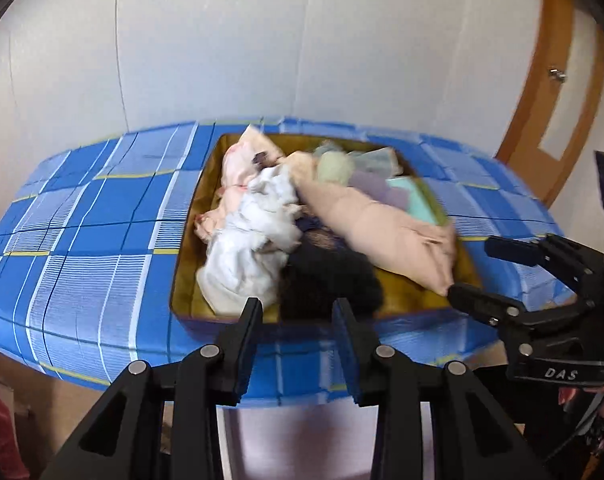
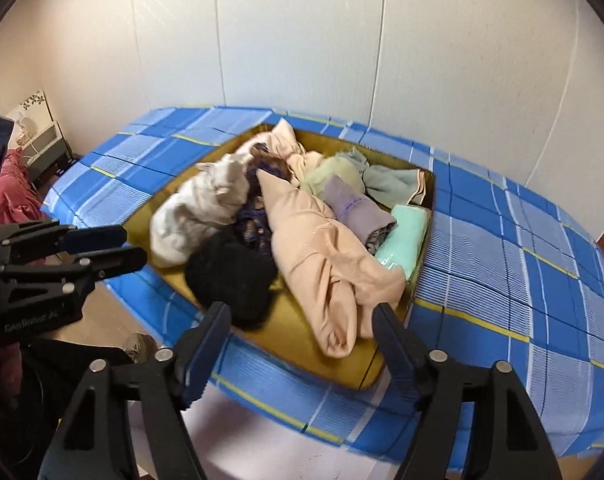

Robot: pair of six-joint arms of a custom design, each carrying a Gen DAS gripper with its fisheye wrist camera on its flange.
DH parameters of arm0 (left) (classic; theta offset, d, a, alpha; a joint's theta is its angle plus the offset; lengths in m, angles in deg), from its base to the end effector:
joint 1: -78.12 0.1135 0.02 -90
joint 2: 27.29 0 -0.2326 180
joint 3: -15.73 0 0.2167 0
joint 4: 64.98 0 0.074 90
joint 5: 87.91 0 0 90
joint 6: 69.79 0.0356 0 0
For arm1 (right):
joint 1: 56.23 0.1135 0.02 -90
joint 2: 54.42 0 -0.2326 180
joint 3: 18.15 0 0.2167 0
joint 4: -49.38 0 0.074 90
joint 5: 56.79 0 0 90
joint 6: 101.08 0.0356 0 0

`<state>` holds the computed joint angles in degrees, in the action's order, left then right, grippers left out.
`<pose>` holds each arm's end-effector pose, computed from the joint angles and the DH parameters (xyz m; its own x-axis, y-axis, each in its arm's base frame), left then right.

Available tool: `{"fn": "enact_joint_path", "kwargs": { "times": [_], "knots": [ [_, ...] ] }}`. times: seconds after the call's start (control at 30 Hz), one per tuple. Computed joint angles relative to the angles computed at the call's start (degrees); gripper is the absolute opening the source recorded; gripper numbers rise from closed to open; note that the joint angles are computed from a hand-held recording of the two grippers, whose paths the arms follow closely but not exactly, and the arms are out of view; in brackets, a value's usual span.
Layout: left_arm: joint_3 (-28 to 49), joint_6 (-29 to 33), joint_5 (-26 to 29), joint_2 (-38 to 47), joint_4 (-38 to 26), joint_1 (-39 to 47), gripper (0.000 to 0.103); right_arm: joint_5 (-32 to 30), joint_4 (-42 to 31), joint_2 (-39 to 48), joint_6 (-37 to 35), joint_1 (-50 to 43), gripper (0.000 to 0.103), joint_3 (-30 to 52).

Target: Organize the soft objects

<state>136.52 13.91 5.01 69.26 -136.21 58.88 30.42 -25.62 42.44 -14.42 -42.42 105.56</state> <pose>0.3004 -0.1068 0.3534 -0.7259 0.1373 -0.6739 0.2840 0.9523 -0.1119 0.3047 0.0767 0.3607 -0.7064 -0.2336 -0.6682 -0.3116 0.9502 -0.0027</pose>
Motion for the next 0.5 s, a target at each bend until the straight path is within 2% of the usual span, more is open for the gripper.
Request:
{"fn": "enact_joint_path", "kwargs": {
  "times": [0.03, 0.17, 0.23, 0.3, 0.5],
  "knots": [
    [-5.7, -0.6, 0.4, -4.5, 2.7, -0.8, 0.037, 0.3, 0.9, -2.5, 0.5, 0.4, 0.082, -2.6],
    [-17.4, -4.6, -0.4, -13.3, 6.6, -3.8, 0.039, 0.3, 3.9, -12.7, 3.3, 1.2, 0.094, -13.5],
    [-22.6, -7.4, -4.1, -16.9, 6.7, -6.6, 0.039, 0.5, 4.6, -17.9, 4.6, 1.6, 0.103, -18.9],
    [-27.9, -10.5, -8.2, -20.4, 6.2, -9.9, 0.039, 1.7, 5.5, -24.1, 5.4, 2.2, 0.103, -25.4],
    [-41.4, -19.1, -14.5, -28.9, 8.1, -17.9, 0.039, 3.6, 6.6, -40.2, 9.6, 0.2, 0.103, -41.8]
  ]
}}
